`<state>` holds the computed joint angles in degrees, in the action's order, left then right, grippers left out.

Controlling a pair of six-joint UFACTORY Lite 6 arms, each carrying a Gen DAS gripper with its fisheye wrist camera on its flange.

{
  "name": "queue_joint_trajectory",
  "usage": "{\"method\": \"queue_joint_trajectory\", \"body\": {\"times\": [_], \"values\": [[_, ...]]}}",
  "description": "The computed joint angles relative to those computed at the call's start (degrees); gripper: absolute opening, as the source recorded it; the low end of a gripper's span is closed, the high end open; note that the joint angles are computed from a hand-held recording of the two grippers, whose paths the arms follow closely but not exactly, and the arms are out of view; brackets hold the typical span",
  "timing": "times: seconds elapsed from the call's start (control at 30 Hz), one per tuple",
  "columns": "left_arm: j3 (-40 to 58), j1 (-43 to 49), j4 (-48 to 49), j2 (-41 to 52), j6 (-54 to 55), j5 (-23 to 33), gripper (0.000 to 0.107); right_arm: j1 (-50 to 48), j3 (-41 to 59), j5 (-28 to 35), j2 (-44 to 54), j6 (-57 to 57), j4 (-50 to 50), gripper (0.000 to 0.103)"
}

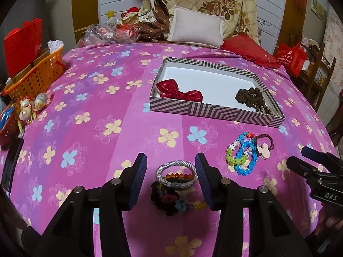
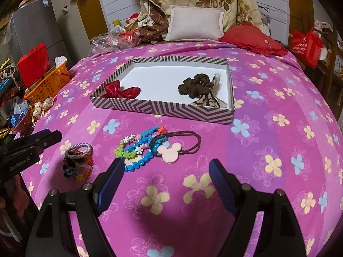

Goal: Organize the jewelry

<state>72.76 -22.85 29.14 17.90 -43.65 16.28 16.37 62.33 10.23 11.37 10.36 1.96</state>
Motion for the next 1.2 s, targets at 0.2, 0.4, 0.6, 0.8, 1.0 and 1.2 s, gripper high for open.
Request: {"method": "queue_joint_trajectory", "body": {"times": [0.2,0.4,0.6,0.8,1.0,1.2], "values": [[-2.6,3.9,-22.2,-2.3,23.0,-1.1,0.033,0.0,0.0,-0.4,0.4,-3.6,2.7,0.084],[-6.2,7.4,-24.0,-5.2,26.4,-1.0,0.033,0.2,-0.3,-1.2,0.9,-5.4,3.8,0.084],[-7.8,9.5,-29.9,-5.8,32.8,-1.3,0.033,0.0,-0.4,-1.6,1.4,-8.7,7.1,0.083],[-9.5,8.0,-35.2,-6.9,39.9,-1.5,0.033,0.1,-0.2,-1.4,1.5,-10.9,9.2,0.083],[-8.8,5.6,-37.2,-5.7,42.2,-1.7,0.033,0.3,-0.3,-1.3,1.7,-11.5,10.2,0.083],[-7.3,3.7,-41.9,-4.0,48.5,-1.2,0.033,-0.6,-0.6,-1.2,1.4,-14.5,13.4,0.083]]}}
